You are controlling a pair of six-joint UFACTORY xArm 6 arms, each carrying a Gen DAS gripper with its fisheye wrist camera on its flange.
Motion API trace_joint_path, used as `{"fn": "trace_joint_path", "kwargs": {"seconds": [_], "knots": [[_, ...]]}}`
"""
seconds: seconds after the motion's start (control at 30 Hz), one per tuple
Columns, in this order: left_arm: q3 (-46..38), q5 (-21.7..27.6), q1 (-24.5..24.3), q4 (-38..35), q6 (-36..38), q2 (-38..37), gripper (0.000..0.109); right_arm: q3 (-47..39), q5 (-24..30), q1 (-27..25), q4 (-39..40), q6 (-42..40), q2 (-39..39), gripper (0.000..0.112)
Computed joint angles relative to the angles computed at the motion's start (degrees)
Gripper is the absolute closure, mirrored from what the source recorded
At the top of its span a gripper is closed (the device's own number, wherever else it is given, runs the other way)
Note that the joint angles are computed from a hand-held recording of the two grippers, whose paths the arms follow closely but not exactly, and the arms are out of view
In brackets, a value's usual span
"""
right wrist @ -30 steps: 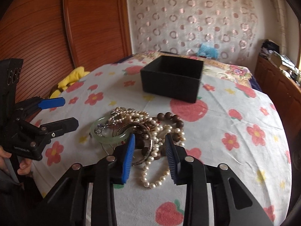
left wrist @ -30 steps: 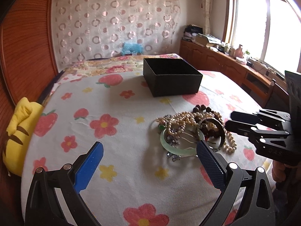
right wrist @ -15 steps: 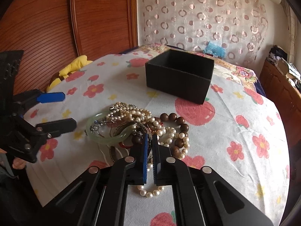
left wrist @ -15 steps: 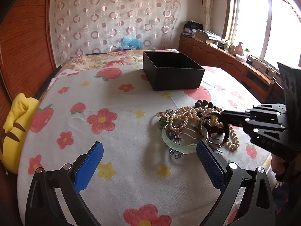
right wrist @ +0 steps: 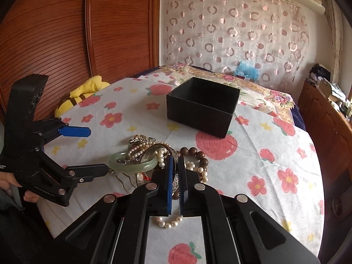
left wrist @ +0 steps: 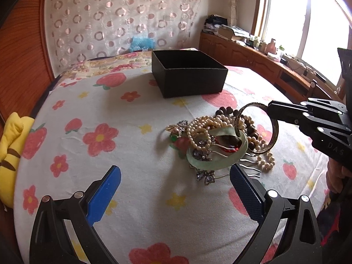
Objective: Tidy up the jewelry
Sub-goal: 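Reach into the jewelry pile and grasp the dark metal bangle with the right tool, then grasp the green jade bangle with the left tool while the right tool lifts the dark bangle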
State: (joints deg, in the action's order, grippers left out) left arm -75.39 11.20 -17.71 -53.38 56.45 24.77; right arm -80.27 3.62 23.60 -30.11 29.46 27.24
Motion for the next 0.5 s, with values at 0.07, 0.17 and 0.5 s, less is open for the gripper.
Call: {"fn": "trace_joint_path", "kwargs": {"seconds": [0.07, 0.17, 0.5], "knots": [[-0.3, 0.2, -0.3, 1.0, 0.0, 0.3, 0.013, 0.3, 0.3, 0.1, 1.7, -1.7, 0.0, 0.107], [-1.2, 0.1, -0.9, 3.3, -0.3, 1.1, 0.013, 0.1, 0.4, 0.0, 1.1, -0.8, 0.3, 0.108], [-1.8, 1.2, -2.4, -6.3, 12.8, 0.1, 0.043, -0.8, 0.0, -0.5, -3.7, 4.3, 0.4, 0.107]]}}
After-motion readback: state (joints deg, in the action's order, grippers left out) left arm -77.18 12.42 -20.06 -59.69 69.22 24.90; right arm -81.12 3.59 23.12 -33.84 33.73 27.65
